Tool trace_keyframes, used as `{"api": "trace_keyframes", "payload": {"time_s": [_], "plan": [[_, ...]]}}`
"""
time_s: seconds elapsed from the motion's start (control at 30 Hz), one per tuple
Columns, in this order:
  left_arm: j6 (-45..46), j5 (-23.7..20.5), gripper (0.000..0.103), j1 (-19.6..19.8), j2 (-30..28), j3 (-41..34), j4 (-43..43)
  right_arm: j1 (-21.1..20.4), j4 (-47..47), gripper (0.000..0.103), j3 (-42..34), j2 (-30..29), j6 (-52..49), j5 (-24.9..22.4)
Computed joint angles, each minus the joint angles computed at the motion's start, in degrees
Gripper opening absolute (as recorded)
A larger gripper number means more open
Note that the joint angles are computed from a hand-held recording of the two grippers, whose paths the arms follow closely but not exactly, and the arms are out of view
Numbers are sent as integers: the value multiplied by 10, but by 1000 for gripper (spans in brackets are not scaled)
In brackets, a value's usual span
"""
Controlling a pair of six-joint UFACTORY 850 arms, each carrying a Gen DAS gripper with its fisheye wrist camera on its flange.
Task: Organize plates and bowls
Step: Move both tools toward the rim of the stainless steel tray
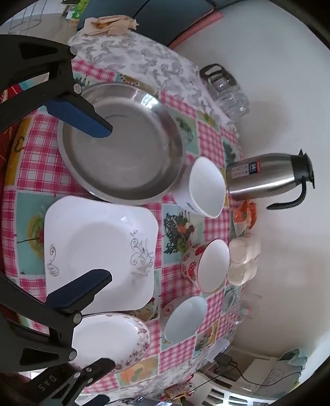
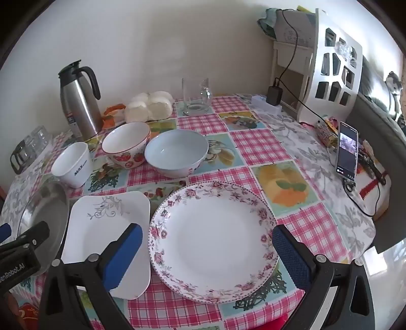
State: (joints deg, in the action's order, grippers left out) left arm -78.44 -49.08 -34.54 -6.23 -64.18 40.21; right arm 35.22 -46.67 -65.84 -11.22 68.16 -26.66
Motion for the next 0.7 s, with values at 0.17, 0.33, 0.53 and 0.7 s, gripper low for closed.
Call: {"api": "trace_keyframes", "payload": {"time_s": [0.17,0.33,0.53,0.7], "plan": [[-15,-8,103,-20,-12,2,-1,1,47,103,-12,-9,-50,-6],[60,36,103,25,-3,10,-95,3,59,103,-13,-15,-65,-7],[80,48,103,34,4,20,-126,7,79,103,-24,-24,-88,-19],[109,52,103,39,5,20,-151,8,83,103,-24,-26,-97,-21]]}}
